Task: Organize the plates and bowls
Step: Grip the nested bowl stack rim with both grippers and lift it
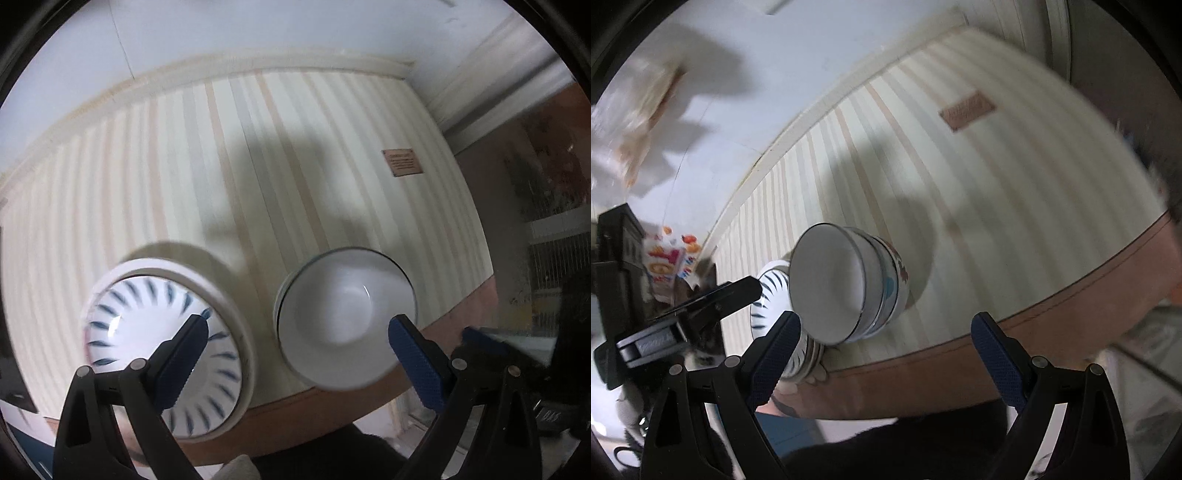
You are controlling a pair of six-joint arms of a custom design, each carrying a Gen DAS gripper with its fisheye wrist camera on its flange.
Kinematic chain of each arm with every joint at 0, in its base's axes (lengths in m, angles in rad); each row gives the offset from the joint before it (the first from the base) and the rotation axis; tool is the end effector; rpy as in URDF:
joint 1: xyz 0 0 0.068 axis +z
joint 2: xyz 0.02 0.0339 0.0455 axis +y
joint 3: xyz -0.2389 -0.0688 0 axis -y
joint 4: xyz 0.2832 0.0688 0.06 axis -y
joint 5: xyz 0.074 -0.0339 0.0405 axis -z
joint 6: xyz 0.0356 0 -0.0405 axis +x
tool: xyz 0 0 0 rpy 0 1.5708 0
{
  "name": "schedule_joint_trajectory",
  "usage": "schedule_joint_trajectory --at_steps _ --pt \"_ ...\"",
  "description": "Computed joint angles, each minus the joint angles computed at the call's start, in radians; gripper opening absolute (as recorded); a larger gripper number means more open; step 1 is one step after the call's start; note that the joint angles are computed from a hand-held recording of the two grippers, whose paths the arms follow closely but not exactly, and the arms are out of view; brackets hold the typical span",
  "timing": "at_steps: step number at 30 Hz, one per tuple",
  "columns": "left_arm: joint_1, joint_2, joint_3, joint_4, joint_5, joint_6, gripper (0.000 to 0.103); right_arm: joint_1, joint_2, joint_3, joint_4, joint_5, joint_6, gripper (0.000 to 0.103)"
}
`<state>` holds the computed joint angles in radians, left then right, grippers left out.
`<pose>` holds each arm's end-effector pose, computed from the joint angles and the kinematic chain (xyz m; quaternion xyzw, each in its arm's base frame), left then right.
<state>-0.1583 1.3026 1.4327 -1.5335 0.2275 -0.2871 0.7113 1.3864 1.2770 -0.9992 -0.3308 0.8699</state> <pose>0.2435 -0.0470 0.3329 -0.0542 0.9886 -0.1287 0.0560 0.2290 0.2126 0.2807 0.0385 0.9601 0.2733 0.0450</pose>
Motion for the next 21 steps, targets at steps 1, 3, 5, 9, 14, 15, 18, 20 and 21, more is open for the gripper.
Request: schedule_joint_trajectory --at_steps 1,3,5,9,14,15,18,20,21 --pt "0.013 0.025 -0.006 0.01 0.015 0.007 0.1 -0.01 0.01 -0.021 0.029 -0.022 0.003 0.096" --pt "0.046 0.09 -0.024 0.03 0.067 0.023 0.1 -0.035 0.041 -0.081 0.128 -0.082 0.014 0.096" --pt "0.067 0.15 -0.037 0.035 0.107 0.032 0.1 -0.047 0.077 -0.112 0.195 -0.121 0.028 0.096" --pt "0.074 0.216 -0.067 0.062 0.151 0.059 0.098 -0.049 0.122 -0.176 0.351 -0.176 0.055 0.095" --pt "0.073 0.254 -0.089 0.088 0.216 0.076 0.097 -0.038 0.224 -0.162 0.451 -0.251 0.055 0.093" --pt "0.07 0.249 -0.088 0.096 0.214 0.078 0.096 -0.036 0.246 -0.151 0.461 -0.259 0.054 0.093" --pt "0.072 0.27 -0.093 0.092 0.261 0.086 0.073 -0.033 0.306 -0.132 0.482 -0.289 0.051 0.086" --pt "0.073 0.282 -0.103 0.094 0.297 0.097 0.064 -0.026 0.339 -0.118 0.487 -0.302 0.043 0.079" --pt "0.063 0.277 -0.106 0.101 0.286 0.093 0.064 -0.024 0.35 -0.113 0.493 -0.309 0.042 0.078"
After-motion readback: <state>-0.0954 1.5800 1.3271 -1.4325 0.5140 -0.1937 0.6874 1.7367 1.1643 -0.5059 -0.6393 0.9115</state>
